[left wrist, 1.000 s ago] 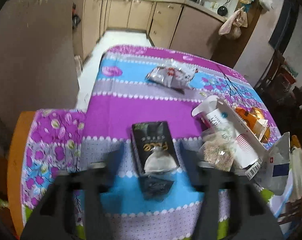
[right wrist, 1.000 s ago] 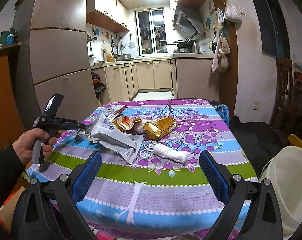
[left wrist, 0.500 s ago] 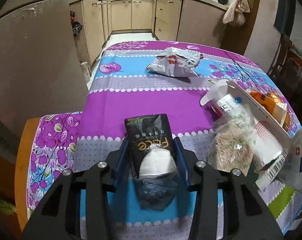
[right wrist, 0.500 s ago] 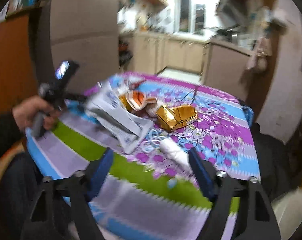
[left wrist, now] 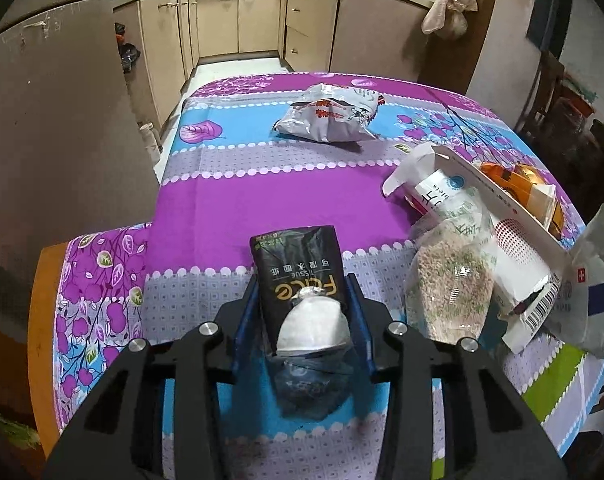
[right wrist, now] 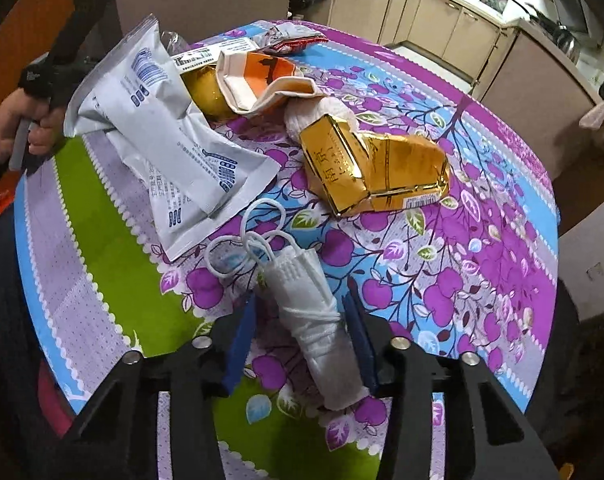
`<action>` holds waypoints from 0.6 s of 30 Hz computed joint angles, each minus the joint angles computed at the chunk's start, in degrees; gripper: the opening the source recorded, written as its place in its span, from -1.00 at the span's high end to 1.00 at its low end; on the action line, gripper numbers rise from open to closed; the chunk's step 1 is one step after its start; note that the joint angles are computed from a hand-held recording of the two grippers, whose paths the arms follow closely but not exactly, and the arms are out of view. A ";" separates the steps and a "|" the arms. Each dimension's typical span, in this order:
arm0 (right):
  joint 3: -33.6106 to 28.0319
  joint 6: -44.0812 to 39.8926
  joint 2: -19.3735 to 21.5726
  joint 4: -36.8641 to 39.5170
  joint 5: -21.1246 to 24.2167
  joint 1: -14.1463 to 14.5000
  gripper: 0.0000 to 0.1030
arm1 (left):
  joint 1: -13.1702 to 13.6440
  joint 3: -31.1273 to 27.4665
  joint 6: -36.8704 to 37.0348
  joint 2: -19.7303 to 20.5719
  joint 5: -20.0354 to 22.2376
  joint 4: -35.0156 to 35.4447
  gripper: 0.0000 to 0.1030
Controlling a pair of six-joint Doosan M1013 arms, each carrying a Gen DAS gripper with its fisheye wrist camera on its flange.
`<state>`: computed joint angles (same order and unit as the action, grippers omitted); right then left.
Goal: Collect trash
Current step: 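Grasp the black snack bag with the left tool while the right tool grasps the white mask, then carry the black bag and white mask with both tools over the basin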
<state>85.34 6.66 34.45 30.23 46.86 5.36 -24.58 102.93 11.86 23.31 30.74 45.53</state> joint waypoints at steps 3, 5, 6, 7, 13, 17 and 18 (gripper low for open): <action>2.20 -1.65 -1.08 1.97 -3.22 0.02 0.39 | -0.27 0.43 -2.70 -0.13 0.03 1.84 0.26; 4.46 -3.26 -2.10 5.56 -6.45 -0.24 0.40 | -0.57 0.85 -5.58 -0.26 0.22 3.62 0.29; 5.53 -4.20 -2.57 7.87 -7.78 -0.50 0.41 | -0.79 1.17 -7.26 -0.38 0.39 4.76 0.32; 6.90 -5.54 -3.24 11.42 -9.56 -0.88 0.41 | -0.98 1.36 -8.72 -0.44 0.62 5.71 0.36; 14.32 -14.24 -7.89 36.26 -15.65 -3.53 0.41 | -4.51 2.64 -19.52 -1.92 7.95 14.98 0.39; 20.31 -25.65 -12.44 55.72 -17.89 -4.06 0.41 | -9.05 3.64 -27.20 -4.11 14.37 22.86 0.39; 21.61 -28.69 -13.59 60.61 -17.73 -4.10 0.41 | -10.05 3.79 -28.48 -4.60 15.37 24.24 0.39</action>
<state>106.96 -22.03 20.86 90.83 29.13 1.25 -34.63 106.72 -16.62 18.71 46.11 69.77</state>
